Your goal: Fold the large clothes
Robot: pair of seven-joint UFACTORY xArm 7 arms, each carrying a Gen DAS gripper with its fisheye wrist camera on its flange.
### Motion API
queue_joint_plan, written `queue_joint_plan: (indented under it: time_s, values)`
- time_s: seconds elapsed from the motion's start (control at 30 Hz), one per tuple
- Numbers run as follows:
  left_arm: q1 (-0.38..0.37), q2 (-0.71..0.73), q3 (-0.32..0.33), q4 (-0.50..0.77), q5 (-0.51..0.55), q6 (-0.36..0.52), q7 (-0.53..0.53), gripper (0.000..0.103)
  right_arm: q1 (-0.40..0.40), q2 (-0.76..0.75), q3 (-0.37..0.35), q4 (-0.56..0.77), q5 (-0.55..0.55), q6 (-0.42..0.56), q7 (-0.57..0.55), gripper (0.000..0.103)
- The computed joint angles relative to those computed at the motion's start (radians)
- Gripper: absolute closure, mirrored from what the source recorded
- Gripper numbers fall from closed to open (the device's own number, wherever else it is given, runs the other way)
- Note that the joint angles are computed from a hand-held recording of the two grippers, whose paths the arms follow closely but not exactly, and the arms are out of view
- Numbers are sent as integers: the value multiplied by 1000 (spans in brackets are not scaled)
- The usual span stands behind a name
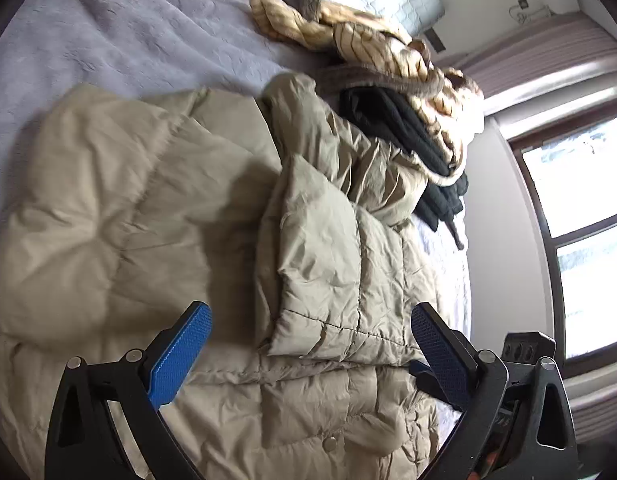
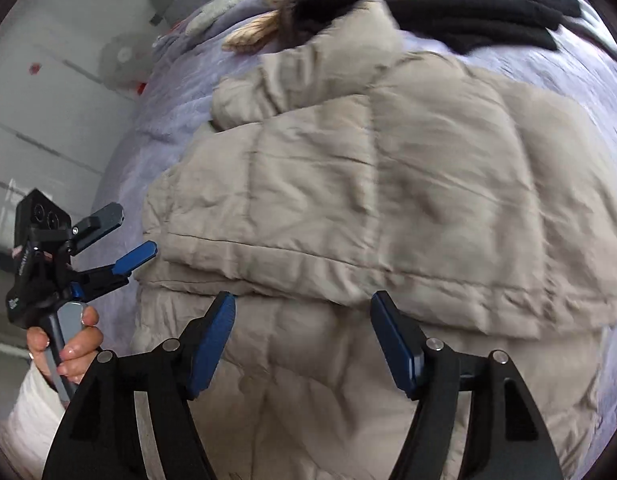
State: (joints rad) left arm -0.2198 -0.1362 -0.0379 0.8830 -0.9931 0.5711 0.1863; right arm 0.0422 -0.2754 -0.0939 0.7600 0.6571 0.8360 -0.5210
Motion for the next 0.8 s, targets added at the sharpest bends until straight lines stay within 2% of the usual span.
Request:
queue_joint_plan:
  time_s: [0.1, 0.17, 0.23, 0.27, 0.33, 0.43, 0.53, 0.63, 0.7, 0.8]
  values:
    - [-6, 63, -25, 45, 66, -5, -49, 3, -82, 21, -83, 9, 52, 47, 64, 30]
    - [-10, 89, -40, 63, 92, -27, -75, 25, -129, 63, -128, 32, 150, 56, 83, 31]
    - [-6, 103, -48, 81, 149, -14, -120, 84, -166, 94, -136, 52, 225, 43, 92, 63]
    - [-5, 98, -52, 77, 180, -18, -145, 89, -179, 114, -130, 69, 241, 42, 95, 90]
    - [-7, 61, -53, 40, 163, -45, -127, 89, -193, 137, -116, 93, 292, 49, 36, 94]
    - [-8, 2, -51, -37, 246, -77, -179, 89, -186, 126, -62, 82, 231, 2, -21, 94]
    - [-6, 4, -36, -76, 308, -68, -221, 89, -171, 144, -33, 68, 173, -28, -15, 94]
    - [-7, 16, -21, -71, 291, -59, -218, 88, -165, 156, -29, 55, 211, -53, -7, 94]
    - [11, -8, -29, -69, 397, -39, -291, 81, -165, 154, -28, 54, 212, -56, -3, 94]
    - [54, -73, -53, -74, 651, -13, -452, 80, -166, 136, -27, 48, 178, -63, -1, 95]
